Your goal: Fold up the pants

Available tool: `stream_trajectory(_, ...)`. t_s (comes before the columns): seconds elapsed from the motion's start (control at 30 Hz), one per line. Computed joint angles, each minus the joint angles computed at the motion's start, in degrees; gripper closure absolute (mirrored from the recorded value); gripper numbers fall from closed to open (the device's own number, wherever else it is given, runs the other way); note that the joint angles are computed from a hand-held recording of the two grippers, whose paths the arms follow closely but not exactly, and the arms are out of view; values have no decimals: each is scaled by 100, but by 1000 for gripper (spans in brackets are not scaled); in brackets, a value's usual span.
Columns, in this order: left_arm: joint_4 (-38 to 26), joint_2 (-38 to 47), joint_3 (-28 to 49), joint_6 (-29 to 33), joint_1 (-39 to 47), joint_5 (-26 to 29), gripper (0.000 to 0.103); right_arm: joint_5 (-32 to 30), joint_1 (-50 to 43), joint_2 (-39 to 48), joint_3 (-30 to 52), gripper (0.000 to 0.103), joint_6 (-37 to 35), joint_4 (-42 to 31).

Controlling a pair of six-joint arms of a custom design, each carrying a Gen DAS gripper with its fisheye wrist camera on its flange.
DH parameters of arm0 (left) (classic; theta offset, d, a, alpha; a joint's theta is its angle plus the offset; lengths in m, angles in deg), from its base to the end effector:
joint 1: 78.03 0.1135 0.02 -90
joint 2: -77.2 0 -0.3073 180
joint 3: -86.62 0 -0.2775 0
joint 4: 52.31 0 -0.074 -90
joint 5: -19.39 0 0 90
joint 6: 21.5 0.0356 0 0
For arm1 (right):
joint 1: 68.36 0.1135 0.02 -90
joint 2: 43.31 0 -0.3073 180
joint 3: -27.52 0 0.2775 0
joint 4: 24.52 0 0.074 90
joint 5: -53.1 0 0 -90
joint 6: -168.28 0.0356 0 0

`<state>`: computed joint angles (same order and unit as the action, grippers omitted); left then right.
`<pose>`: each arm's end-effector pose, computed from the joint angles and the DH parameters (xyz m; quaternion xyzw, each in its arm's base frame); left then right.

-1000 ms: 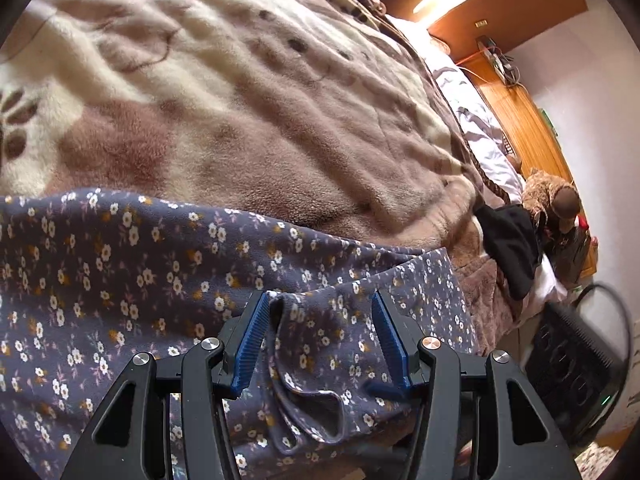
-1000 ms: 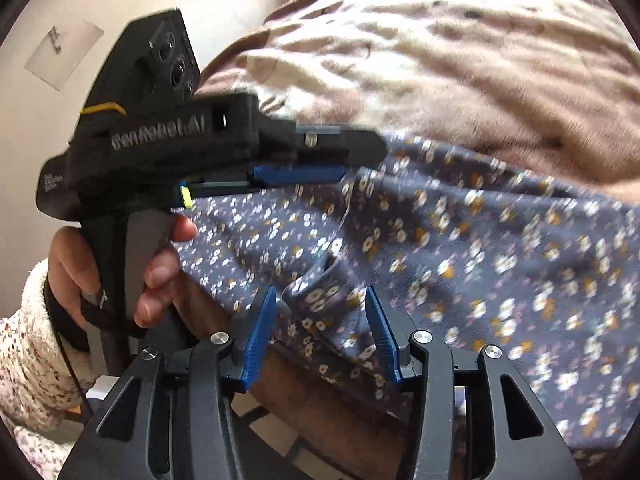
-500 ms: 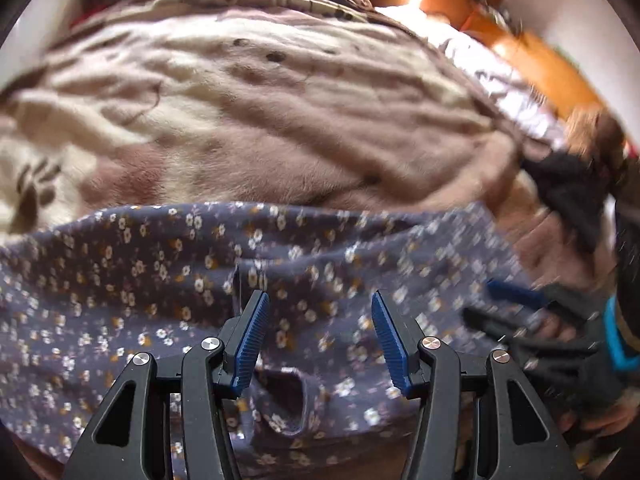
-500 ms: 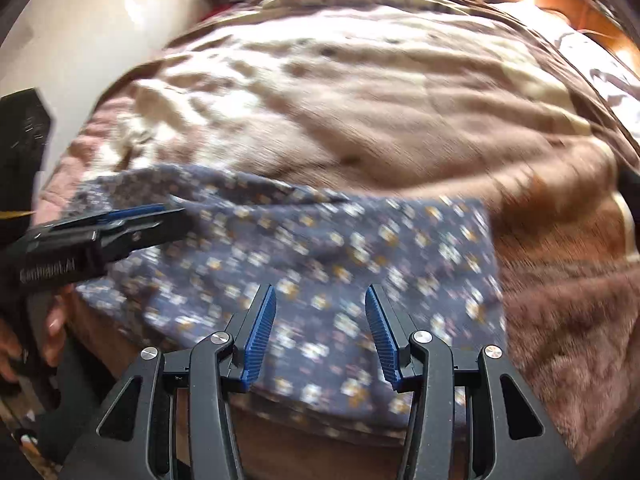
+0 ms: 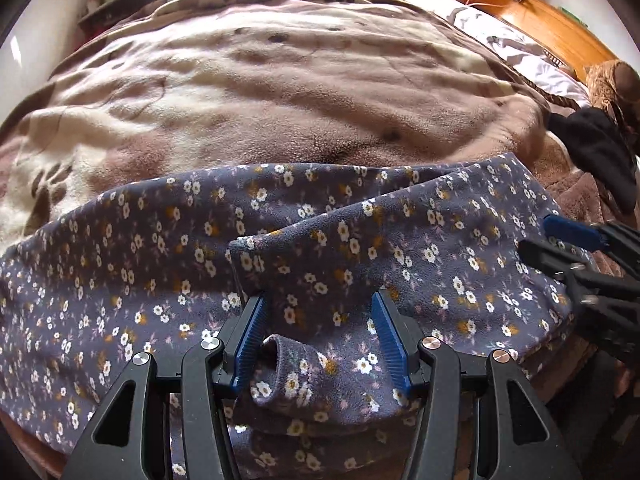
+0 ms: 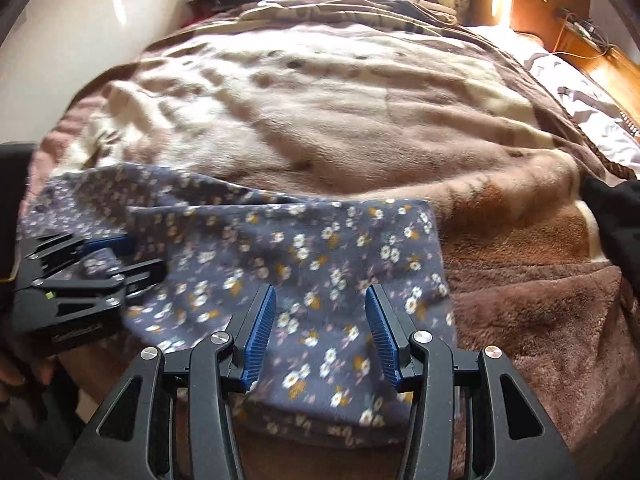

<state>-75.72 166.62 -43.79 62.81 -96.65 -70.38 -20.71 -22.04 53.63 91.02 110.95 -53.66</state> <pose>0.2647 -0.0893 0.1452 0.1100 0.9666 -0.0506 0.2258 0.2410 0.2380 0.1696 -0.0812 0.9590 0.0437 0.2681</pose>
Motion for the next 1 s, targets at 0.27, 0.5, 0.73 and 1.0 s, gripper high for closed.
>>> stream_trajectory(0.27, 50, 32, -27, -64, -20, 13, 51, -2, -61, 339, 72, 55, -97, 62)
stream_trajectory(0.5, 148, 51, -60, -33, -31, 28, 51, 17, -375, 311, -21, 55, -26, 69)
stream_trajectory(0.73, 50, -21, -15, -110, 285, 164, 51, -156, -636, -117, -80, 55, 34, 147)
stream_trajectory(1.0, 41, 18, -76, -36, 524, 96, 51, -376, -981, 463, -35, 55, -129, 125)
